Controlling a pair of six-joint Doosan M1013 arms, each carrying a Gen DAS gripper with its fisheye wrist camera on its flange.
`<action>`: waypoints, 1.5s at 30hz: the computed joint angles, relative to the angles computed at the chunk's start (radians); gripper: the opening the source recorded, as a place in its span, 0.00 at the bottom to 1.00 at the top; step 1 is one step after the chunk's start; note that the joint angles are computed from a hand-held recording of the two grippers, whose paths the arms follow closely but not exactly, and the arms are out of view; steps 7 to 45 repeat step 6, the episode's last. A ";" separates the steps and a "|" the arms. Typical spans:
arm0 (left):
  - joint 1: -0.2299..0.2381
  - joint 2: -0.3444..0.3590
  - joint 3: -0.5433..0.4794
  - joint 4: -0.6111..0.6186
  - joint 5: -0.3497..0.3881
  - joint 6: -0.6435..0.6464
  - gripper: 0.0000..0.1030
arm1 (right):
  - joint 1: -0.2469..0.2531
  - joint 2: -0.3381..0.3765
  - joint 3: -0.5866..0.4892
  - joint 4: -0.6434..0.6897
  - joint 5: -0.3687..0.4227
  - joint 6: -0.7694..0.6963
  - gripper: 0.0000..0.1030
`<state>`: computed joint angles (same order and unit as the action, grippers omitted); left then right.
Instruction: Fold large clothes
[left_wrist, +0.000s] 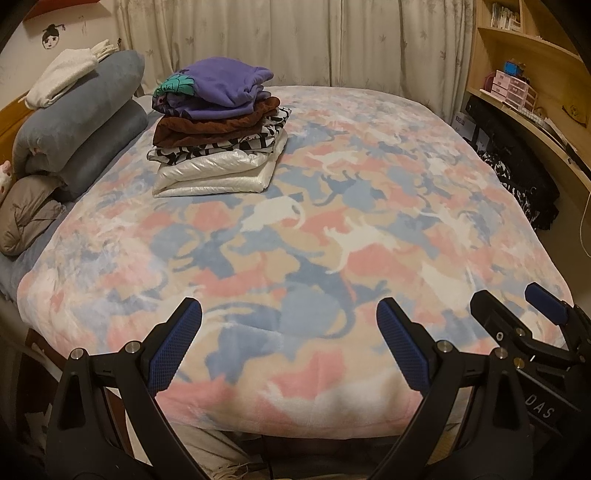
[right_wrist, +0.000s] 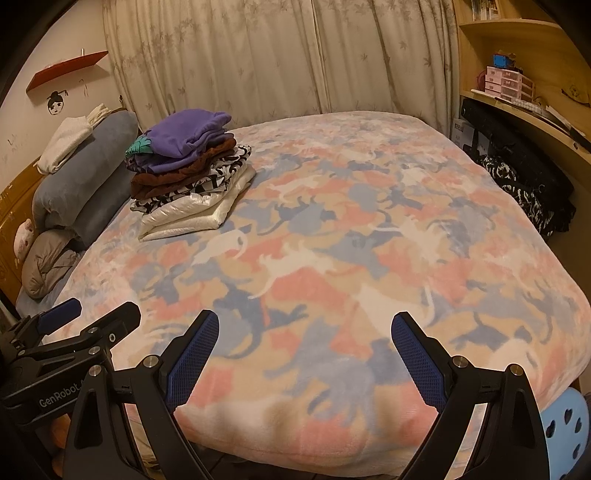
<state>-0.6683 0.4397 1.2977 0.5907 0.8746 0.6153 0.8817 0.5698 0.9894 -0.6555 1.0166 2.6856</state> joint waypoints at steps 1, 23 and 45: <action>0.001 0.002 -0.004 -0.004 0.004 0.004 0.92 | 0.001 -0.002 0.001 0.003 0.003 -0.001 0.93; 0.007 0.007 -0.010 -0.023 0.010 0.022 0.92 | 0.004 -0.010 0.006 0.008 0.010 -0.004 0.93; 0.007 0.007 -0.010 -0.023 0.010 0.022 0.92 | 0.004 -0.010 0.006 0.008 0.010 -0.004 0.93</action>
